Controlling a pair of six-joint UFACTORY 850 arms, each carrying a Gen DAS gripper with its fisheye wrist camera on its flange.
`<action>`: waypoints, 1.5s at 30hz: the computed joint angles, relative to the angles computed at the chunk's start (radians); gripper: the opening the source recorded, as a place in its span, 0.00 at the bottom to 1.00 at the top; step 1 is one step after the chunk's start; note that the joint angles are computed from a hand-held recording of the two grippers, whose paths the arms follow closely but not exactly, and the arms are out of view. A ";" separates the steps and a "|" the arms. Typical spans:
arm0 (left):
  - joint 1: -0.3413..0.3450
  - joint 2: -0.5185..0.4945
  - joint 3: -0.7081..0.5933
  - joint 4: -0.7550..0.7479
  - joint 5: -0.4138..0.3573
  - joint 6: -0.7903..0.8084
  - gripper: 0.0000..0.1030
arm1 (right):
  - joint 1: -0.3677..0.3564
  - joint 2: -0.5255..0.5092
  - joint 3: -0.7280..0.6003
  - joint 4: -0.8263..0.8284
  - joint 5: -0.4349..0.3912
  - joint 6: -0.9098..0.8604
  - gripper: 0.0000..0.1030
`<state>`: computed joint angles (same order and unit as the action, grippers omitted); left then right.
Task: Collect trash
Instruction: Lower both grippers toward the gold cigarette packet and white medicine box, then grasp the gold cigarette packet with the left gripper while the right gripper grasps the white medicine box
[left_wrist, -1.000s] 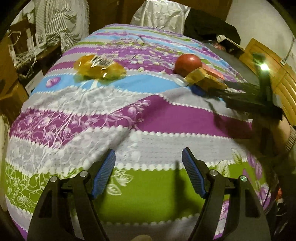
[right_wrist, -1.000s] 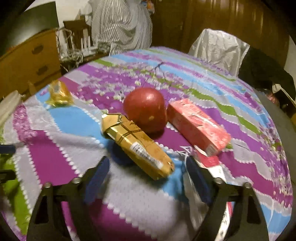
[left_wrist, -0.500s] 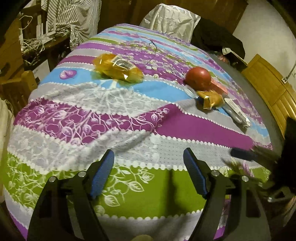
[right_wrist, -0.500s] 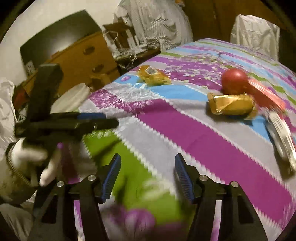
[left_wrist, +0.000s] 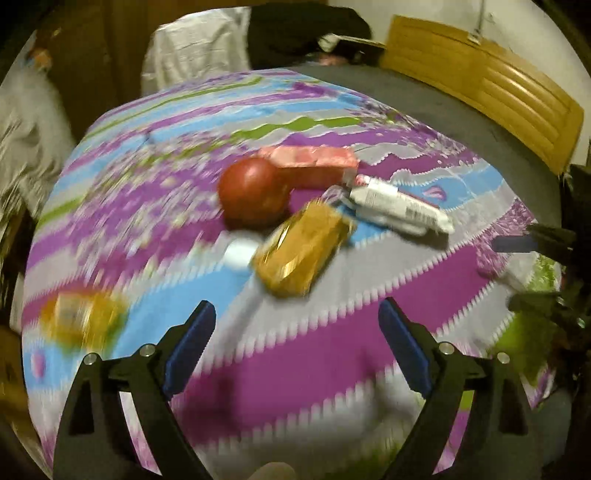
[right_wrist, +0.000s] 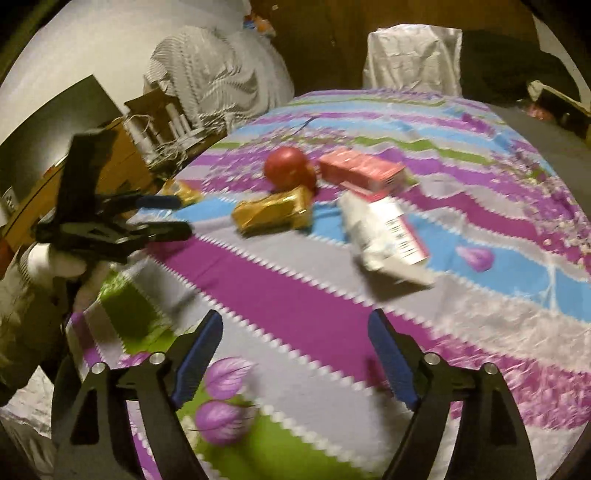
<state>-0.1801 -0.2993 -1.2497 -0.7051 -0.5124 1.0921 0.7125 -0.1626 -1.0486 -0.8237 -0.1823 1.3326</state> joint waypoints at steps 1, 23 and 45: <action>-0.011 -0.022 -0.025 0.018 -0.005 -0.015 0.84 | -0.012 -0.001 -0.004 0.051 -0.001 -0.060 0.80; -0.002 -0.044 -0.011 0.046 0.004 -0.045 0.51 | -0.185 -0.291 -0.355 0.822 -0.189 -0.942 0.83; 0.048 0.096 0.199 0.224 0.118 -0.226 0.78 | 0.008 -0.092 -0.110 0.445 -0.313 -0.559 0.70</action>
